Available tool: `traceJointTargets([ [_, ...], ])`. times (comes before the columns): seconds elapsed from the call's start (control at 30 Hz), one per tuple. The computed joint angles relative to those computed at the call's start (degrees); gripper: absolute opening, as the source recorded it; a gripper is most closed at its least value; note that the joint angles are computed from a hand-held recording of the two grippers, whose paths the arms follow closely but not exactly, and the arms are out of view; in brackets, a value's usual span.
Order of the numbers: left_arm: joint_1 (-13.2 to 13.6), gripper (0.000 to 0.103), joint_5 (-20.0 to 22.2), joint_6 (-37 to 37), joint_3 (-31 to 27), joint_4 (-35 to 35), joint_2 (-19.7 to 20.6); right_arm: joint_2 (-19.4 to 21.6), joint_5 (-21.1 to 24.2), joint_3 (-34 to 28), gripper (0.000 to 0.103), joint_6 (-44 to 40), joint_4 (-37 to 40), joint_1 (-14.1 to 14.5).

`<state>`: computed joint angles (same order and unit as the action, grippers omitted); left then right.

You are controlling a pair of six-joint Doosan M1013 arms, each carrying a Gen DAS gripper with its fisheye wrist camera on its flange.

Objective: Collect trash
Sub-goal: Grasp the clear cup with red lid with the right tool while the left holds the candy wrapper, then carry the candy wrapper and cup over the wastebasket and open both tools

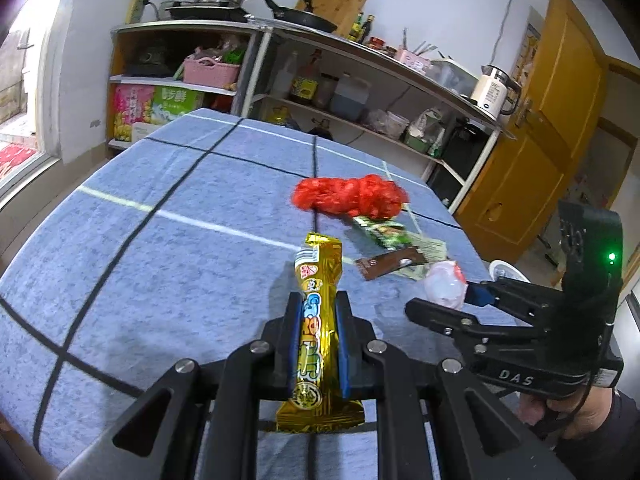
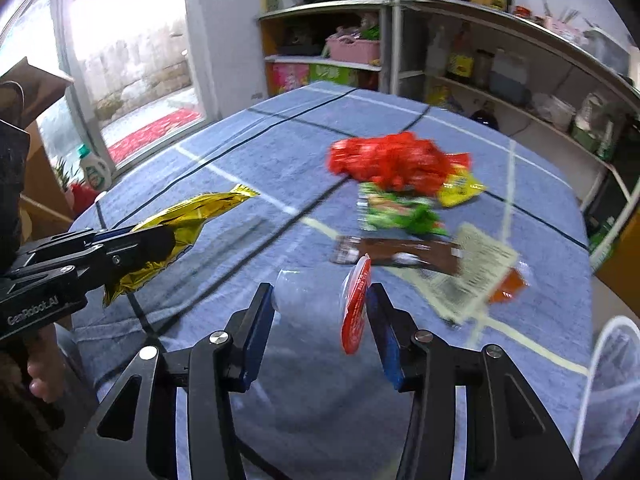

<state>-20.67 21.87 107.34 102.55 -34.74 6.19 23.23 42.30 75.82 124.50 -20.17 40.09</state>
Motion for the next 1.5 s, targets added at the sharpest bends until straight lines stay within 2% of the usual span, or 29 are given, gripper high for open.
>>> traceJointTargets([
  [0.43,-7.78,0.016,2.21,0.91,-5.85,3.65,3.32,-10.42,0.60,12.51,0.048,20.90,-14.94,-2.06],
  [0.7,-13.15,0.016,5.59,5.63,-12.29,2.18,7.76,-16.38,2.91,20.10,0.048,31.60,-19.53,-4.92],
  [0.9,-16.23,0.016,9.01,9.44,-16.89,-0.04,11.33,-19.78,4.94,24.72,0.048,37.55,-20.71,-6.94],
  [1.17,-19.10,0.017,13.62,9.84,-22.18,0.43,16.00,-22.01,5.25,28.78,0.049,40.92,-19.24,-9.69],
  [1.37,-19.87,0.019,16.85,8.16,-24.63,1.54,18.12,-22.25,5.63,29.72,0.049,41.69,-18.61,-10.71],
  [1.5,-19.75,0.033,16.76,8.19,-24.97,0.40,18.34,-22.16,6.24,29.65,0.049,41.83,-18.64,-10.79],
])
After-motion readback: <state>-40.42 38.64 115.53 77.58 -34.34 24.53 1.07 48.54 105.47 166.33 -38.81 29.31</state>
